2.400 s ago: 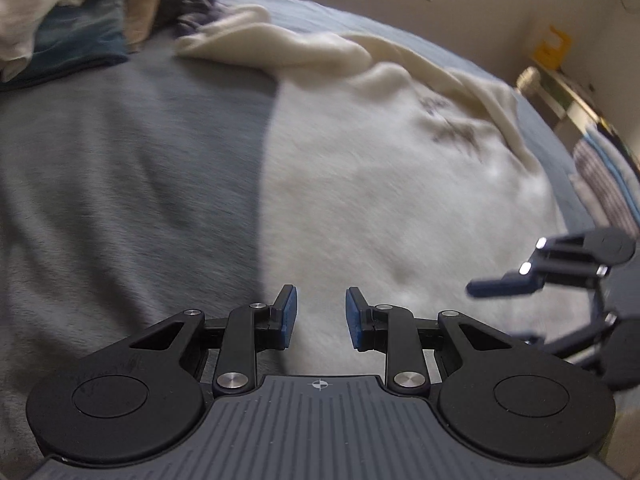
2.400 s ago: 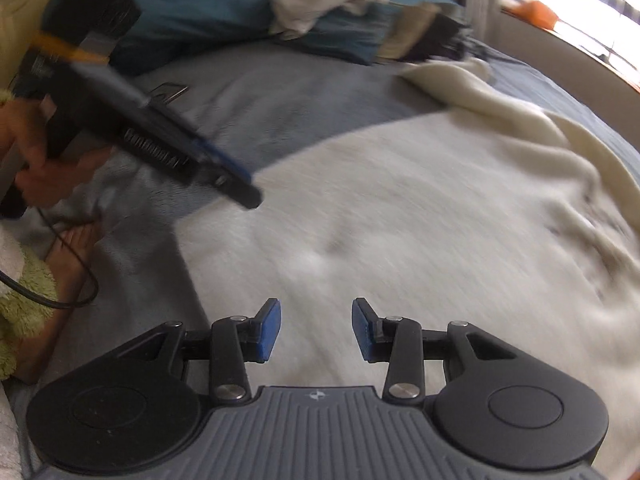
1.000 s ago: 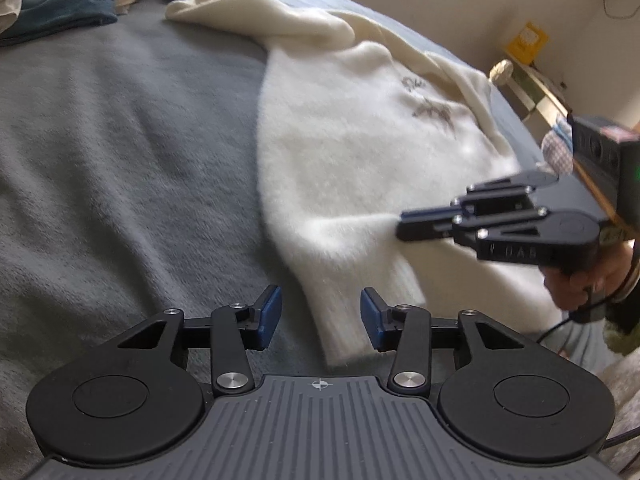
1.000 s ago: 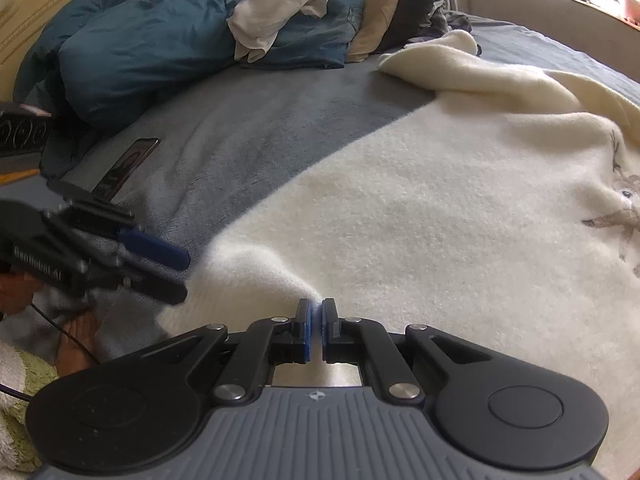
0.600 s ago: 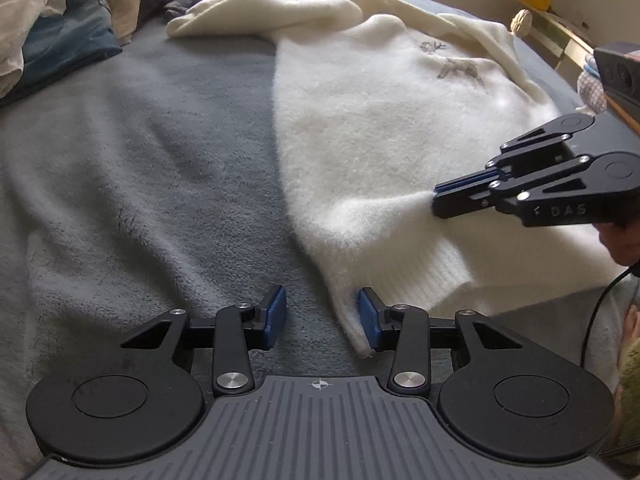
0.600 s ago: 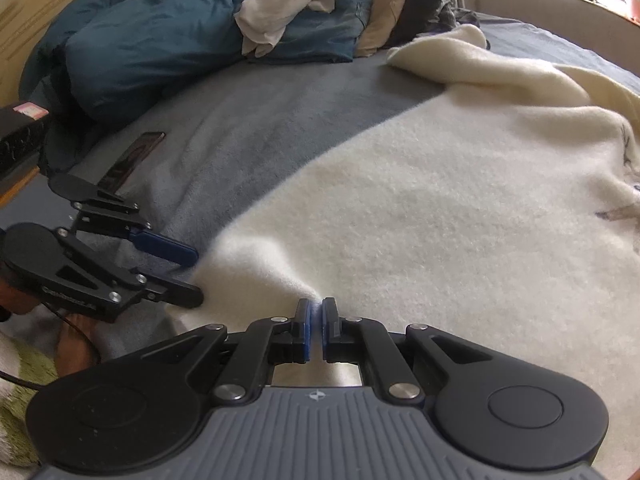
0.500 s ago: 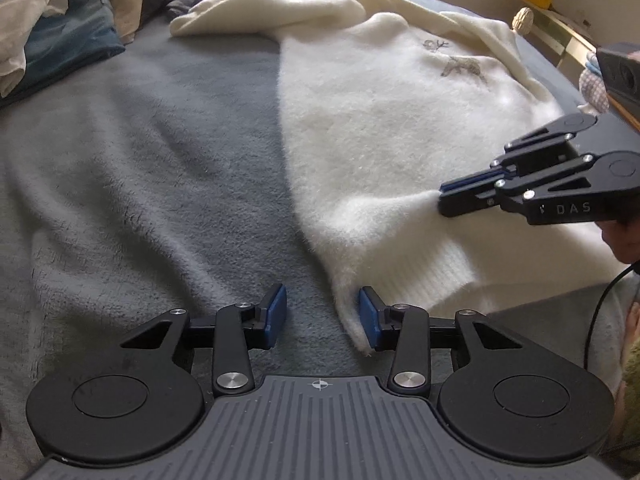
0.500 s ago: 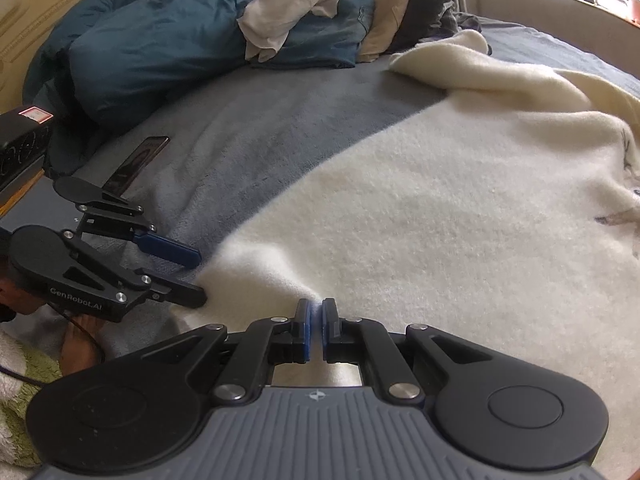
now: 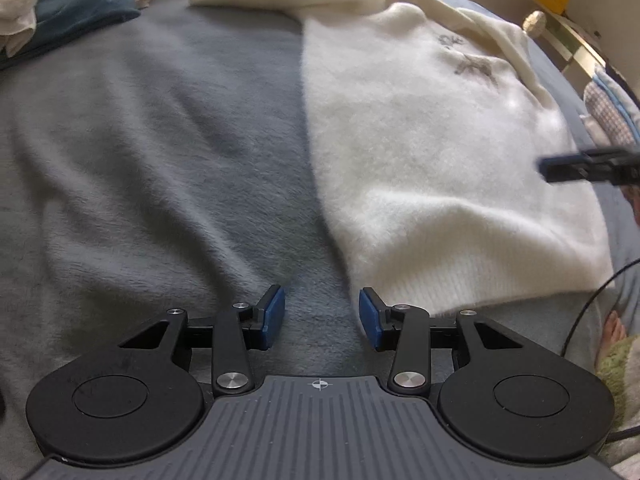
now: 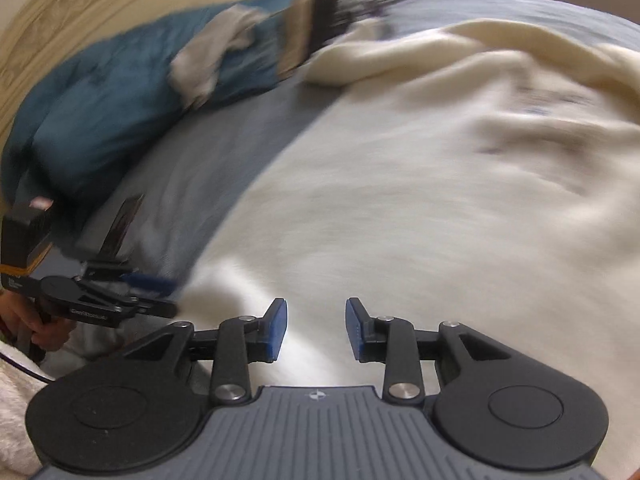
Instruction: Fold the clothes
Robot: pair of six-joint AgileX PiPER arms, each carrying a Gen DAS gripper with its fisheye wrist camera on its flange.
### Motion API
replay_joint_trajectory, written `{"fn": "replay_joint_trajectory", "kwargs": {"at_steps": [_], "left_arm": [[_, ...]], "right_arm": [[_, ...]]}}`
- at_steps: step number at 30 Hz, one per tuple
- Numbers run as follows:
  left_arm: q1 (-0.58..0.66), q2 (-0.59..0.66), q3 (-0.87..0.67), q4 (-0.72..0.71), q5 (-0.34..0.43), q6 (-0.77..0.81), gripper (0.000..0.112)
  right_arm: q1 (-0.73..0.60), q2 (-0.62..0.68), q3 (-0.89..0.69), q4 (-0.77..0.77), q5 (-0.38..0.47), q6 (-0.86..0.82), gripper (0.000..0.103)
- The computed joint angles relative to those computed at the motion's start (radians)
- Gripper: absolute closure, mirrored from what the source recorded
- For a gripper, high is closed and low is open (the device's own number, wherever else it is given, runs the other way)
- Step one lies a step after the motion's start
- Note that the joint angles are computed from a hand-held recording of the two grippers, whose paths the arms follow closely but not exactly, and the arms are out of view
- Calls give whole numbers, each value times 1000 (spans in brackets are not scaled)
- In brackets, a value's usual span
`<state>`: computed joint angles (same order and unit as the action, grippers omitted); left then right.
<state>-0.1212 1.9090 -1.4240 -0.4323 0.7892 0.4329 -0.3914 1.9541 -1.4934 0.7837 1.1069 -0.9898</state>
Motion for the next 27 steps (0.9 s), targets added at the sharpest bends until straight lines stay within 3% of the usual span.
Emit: {"fn": "replay_joint_trajectory", "kwargs": {"at_steps": [4,9,14,17,21,24,27], "left_arm": [[-12,-28,-5,40,-24,-19,71],[-48,-36,-22,-29,-41,59,71],[-154,12,-56,-42,-95,122,71],[-212,46,-69,-4,-140,129,71],[-273,51,-34,108,-224,90,71],[-278,48,-20,109,-245,100,71],[-270,46,-11,82,-259,126,71]], "right_arm": [[-71,-73,76,-73,-9,-23,69],[-67,-137,175,-87,-22,-155,69],[23,-155,255,-139,-156,-256,70],[70,-167,311,-166,-264,-303,77],[87,-194,353,-154,-349,-313,103],[89,-207,372,-144,-400,-306,103],[72,-201,341,-118,-335,-297,103]]}}
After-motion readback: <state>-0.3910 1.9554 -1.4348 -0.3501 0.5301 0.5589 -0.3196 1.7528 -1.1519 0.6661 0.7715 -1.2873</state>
